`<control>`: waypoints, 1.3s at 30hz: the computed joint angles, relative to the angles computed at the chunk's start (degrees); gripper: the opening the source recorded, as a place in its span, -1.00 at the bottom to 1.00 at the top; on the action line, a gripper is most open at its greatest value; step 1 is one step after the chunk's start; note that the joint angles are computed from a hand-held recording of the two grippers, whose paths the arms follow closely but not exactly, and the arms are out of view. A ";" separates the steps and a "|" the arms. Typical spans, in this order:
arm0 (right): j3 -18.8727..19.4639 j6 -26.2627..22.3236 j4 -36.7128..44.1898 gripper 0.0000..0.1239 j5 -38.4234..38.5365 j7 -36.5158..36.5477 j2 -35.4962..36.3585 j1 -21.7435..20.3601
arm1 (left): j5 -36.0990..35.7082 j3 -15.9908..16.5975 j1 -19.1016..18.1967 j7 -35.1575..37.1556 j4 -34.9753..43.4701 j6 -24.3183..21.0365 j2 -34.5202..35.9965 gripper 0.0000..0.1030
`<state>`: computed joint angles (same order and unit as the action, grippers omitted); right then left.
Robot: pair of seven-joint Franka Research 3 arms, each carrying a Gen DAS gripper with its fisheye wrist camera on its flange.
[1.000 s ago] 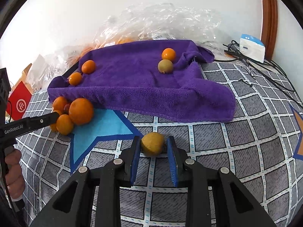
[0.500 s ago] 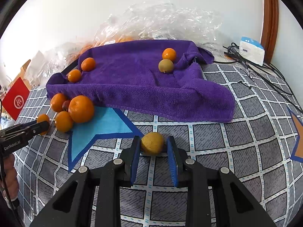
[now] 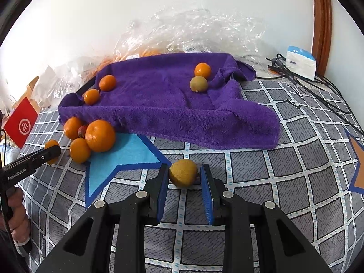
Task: Organize fruits
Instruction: 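Close the right tool on the yellow-green fruit while the left tool grasps an orange, then lift and carry both held fruits over the purple towel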
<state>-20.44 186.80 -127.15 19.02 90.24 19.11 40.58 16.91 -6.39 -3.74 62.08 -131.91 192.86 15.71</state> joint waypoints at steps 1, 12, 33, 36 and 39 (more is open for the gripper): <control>-0.47 -0.01 0.00 -0.55 0.03 0.05 0.05 0.47 | -0.75 1.51 -1.55 0.35 -0.19 0.31 -0.18 -0.40; 3.61 0.17 -0.32 -0.55 2.25 -0.53 -1.49 -3.66 | -7.49 4.56 -4.89 3.64 -1.88 4.75 -1.10 -0.40; -7.45 -3.18 7.41 -0.55 -8.38 9.13 -0.50 3.29 | -10.15 9.47 -8.78 4.68 2.07 -0.65 -5.77 -0.40; -6.62 -4.19 9.48 -0.55 -9.58 10.63 0.82 1.59 | -9.40 7.23 -6.33 4.25 3.95 -1.36 -5.33 -0.40; -1.72 -5.25 11.24 -0.55 -10.38 10.83 1.31 -3.59 | -8.75 7.42 -6.49 3.57 5.97 -2.58 -4.72 -0.40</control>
